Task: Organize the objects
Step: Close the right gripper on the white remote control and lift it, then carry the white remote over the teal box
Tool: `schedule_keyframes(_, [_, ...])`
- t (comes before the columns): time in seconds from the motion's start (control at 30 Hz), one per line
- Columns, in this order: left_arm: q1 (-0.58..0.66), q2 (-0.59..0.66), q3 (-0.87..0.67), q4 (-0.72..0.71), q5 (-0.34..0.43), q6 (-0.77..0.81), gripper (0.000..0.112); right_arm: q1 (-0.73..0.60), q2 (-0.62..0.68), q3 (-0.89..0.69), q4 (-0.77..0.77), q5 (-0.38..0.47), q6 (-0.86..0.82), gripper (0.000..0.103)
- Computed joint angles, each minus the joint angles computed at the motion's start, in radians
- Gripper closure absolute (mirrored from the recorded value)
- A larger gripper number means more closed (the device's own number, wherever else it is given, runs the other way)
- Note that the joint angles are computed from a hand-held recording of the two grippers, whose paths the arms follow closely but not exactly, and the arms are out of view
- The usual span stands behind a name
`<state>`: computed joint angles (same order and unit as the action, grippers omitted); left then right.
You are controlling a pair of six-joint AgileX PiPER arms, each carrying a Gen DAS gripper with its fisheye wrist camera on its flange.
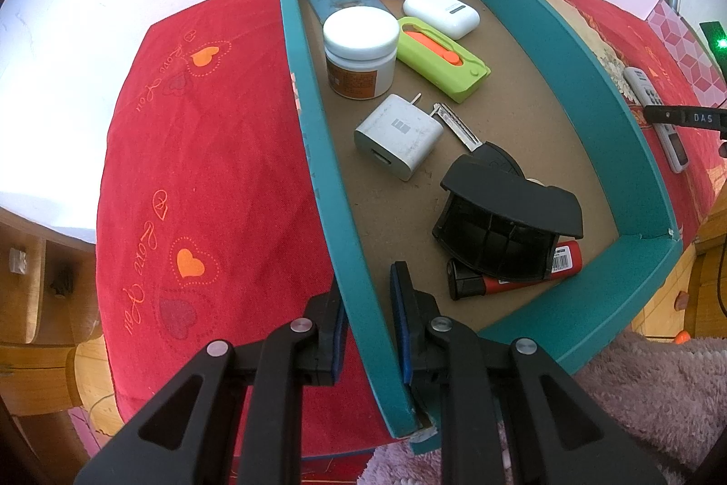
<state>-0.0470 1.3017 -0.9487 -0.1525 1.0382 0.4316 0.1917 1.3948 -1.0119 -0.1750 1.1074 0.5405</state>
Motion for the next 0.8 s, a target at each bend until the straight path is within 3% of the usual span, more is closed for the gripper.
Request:
schedule_keyframes(0.23, [-0.002, 0.000, -0.001, 0.001, 0.001, -0.002, 0.096, -0.066, -0.018, -0.013, 0.031, 0.011, -0.061, 0.048])
schedule_keyframes(0.47, [0.000, 0.000, 0.000, 0.001, 0.001, 0.000, 0.096, -0.021, -0.081, 0.006, 0.012, 0.032, -0.011, 0.048])
schedule_keyframes(0.8, [0.000, 0.000, 0.000, 0.001, 0.001, 0.000, 0.096, 0.094, -0.088, -0.088, 0.003, 0.094, 0.021, 0.048])
